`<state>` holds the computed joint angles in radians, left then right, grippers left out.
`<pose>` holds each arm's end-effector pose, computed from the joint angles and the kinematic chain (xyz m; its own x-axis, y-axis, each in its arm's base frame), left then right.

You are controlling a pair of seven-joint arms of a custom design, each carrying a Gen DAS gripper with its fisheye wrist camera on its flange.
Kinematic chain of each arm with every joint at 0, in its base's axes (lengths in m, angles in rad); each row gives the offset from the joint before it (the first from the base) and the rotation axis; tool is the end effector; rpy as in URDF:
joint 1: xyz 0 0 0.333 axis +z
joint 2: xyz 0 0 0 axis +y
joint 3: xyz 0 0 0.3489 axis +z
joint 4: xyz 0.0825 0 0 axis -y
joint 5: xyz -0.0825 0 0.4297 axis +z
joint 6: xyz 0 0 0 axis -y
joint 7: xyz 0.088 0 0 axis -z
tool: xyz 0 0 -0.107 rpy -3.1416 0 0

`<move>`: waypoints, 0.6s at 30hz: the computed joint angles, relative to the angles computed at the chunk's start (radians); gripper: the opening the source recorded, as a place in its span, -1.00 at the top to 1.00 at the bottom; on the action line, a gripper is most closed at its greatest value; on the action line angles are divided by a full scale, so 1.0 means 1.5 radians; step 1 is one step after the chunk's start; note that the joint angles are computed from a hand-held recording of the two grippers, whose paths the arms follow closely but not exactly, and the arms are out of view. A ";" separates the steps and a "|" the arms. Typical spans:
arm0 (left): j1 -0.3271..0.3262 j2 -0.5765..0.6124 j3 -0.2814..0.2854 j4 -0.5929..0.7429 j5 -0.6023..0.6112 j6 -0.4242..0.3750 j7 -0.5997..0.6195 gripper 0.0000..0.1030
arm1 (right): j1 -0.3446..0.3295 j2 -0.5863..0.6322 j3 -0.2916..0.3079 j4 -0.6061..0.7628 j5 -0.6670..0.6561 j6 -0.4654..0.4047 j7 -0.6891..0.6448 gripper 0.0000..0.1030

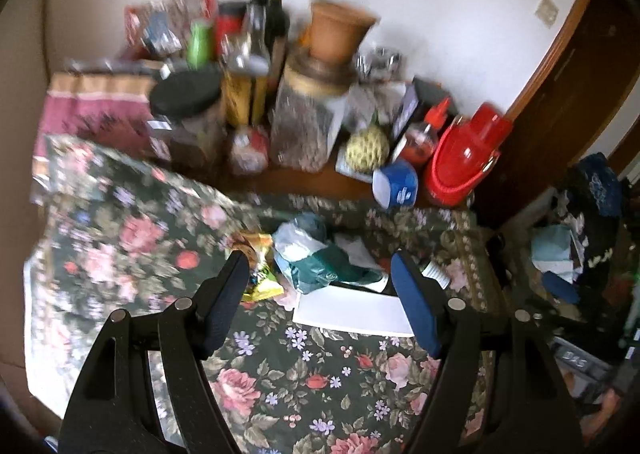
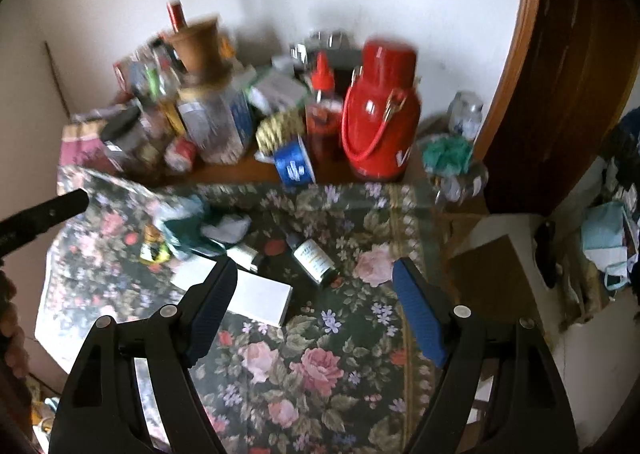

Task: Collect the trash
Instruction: 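Grasp the clear plastic bag with the left tool while the right tool grasps the small green pump bottle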

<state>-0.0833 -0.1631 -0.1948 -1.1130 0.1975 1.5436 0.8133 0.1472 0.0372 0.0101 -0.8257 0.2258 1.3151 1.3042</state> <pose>0.4428 -0.1237 0.9690 0.4334 -0.8675 0.2443 -0.6852 -0.4933 -0.5359 0.4816 0.1047 0.9653 0.5166 -0.8549 -0.0480 -0.7664 -0.4367 -0.4711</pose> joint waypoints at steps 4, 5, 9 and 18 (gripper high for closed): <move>0.009 -0.010 0.030 -0.077 -0.068 0.039 0.014 -0.40 | 0.013 -0.002 0.008 -0.062 -0.036 0.009 0.003 -0.50; 0.013 -0.012 0.035 -0.096 -0.083 0.050 0.013 -0.40 | 0.016 -0.003 0.009 -0.076 -0.041 0.013 0.003 -0.50; 0.026 -0.017 0.047 -0.153 -0.121 0.087 -0.001 -0.40 | 0.025 -0.002 0.013 -0.122 -0.056 0.032 -0.009 -0.50; 0.039 -0.015 0.054 -0.217 -0.165 0.128 0.002 -0.41 | 0.033 0.016 0.016 -0.156 -0.045 0.031 -0.022 -0.16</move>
